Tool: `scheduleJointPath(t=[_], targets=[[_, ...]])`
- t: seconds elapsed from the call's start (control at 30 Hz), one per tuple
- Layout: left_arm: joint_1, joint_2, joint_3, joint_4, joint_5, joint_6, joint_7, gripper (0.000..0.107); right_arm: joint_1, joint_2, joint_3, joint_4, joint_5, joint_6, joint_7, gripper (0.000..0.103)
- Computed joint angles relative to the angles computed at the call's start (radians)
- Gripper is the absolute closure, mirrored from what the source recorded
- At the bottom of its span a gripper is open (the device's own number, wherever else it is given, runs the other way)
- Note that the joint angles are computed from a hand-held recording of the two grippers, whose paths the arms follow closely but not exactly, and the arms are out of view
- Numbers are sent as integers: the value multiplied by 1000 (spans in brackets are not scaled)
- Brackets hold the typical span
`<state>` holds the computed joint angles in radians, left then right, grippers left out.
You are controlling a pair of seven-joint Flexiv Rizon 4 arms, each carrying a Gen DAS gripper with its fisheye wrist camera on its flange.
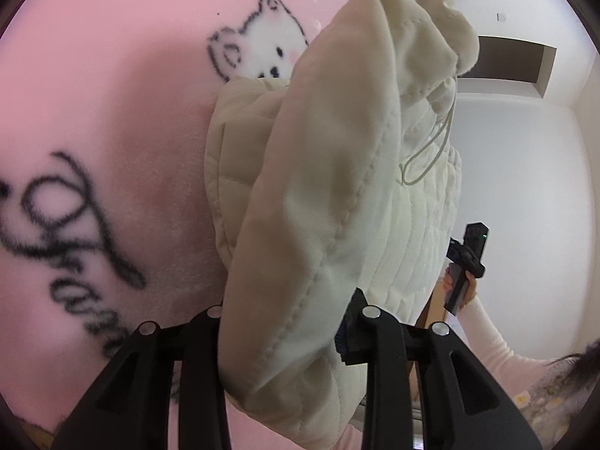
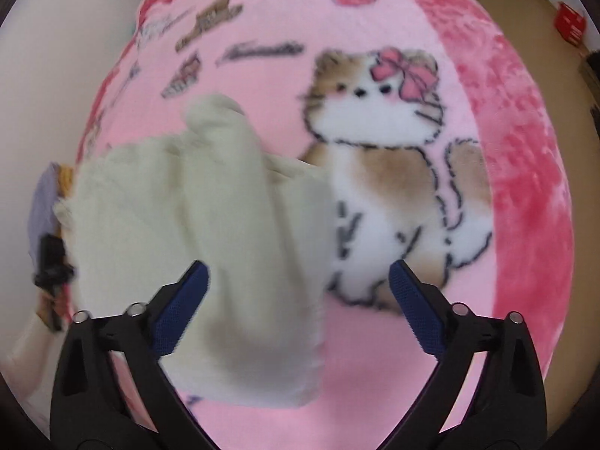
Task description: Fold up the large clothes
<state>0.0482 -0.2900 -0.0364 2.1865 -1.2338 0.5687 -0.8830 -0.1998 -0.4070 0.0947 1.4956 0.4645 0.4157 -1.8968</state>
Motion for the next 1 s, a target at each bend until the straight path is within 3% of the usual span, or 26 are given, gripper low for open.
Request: scheduleJointPath(t=[0.2,0.33,0.47,0.63,0.7,0.8,0.9,1.0], targets=[[-30,23,-3,6,27,45,-76,72,-136,-112,49,-96,240,-183,-156,15],[-40,33,-8,4,29,54,-94,70,-174,-173,63,-149,300,-310,-212,16],[-50,23,-13,3,10,71,-111,66,-183,-202,75,-161,345,-319,-270,21],[-39,4,-11,-16,47,34,-163,58,-153,-209,74,-161,324,-293,-278,19],[-36,-3,-13,-28,65,22,-180,56,-163,-212,85,-169,343,-306,-295,52],[-42,-4,-19,-36,78,29,-189,56,-160,-175,86,-149,339,-301,-314,75],[-62,24,-25,-20,62,77,-164,62,-134,-124,69,-120,326,-272,-258,82],[-106,96,-35,40,-62,168,-99,72,-115,-45,60,-70,311,-210,-267,84]])
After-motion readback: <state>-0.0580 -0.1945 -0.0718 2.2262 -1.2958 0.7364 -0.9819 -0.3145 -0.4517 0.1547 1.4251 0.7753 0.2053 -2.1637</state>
